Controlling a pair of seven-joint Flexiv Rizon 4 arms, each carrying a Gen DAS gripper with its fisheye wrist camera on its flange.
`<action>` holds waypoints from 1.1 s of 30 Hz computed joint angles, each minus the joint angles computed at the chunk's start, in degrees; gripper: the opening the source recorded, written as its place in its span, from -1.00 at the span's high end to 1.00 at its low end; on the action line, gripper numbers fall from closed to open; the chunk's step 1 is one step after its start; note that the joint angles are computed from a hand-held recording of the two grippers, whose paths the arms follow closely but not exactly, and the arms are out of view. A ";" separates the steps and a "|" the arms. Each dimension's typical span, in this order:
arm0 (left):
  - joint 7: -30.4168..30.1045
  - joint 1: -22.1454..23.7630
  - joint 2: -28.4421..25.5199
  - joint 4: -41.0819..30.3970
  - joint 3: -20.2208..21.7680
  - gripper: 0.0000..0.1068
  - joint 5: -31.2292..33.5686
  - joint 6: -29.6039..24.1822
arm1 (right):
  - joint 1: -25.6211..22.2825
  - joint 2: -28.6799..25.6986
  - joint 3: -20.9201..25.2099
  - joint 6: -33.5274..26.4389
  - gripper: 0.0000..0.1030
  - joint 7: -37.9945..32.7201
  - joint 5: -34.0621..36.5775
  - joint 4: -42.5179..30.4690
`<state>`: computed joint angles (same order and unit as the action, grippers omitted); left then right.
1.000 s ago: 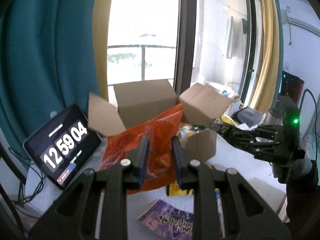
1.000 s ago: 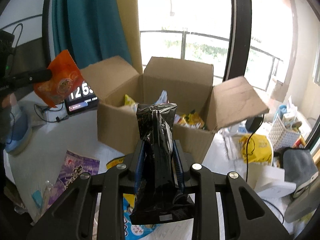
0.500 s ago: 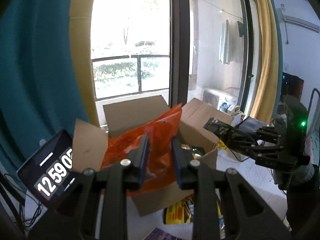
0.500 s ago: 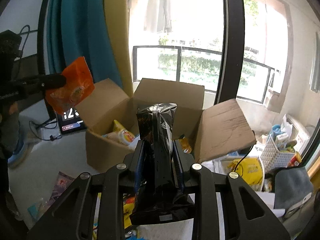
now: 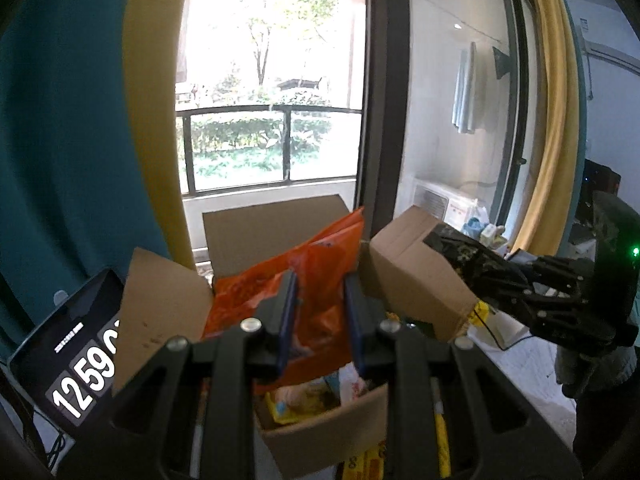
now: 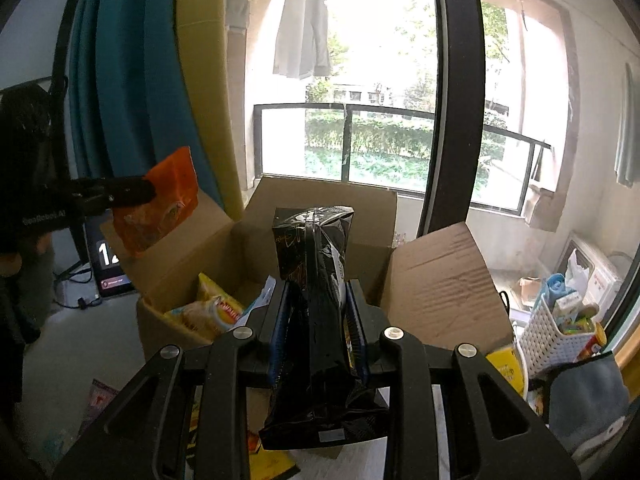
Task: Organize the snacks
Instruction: 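Lower both bags into the cardboard box and open both tools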
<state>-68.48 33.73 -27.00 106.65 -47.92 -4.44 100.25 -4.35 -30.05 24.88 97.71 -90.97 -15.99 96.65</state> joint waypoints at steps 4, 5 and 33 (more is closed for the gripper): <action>0.76 -3.05 -2.25 -3.23 2.76 0.55 -0.57 -0.66 | 0.80 -1.95 -0.31 -1.00 0.42 -0.34 -0.34 -3.11; 1.14 -3.68 -2.84 -4.04 3.26 0.55 -0.72 -0.85 | 1.28 -2.37 -0.65 -1.15 0.42 -0.44 -0.34 -3.84; 0.84 -10.43 -7.72 -11.66 10.80 0.03 -4.49 0.13 | 8.20 -13.61 1.84 -11.86 0.42 -11.92 6.28 -25.30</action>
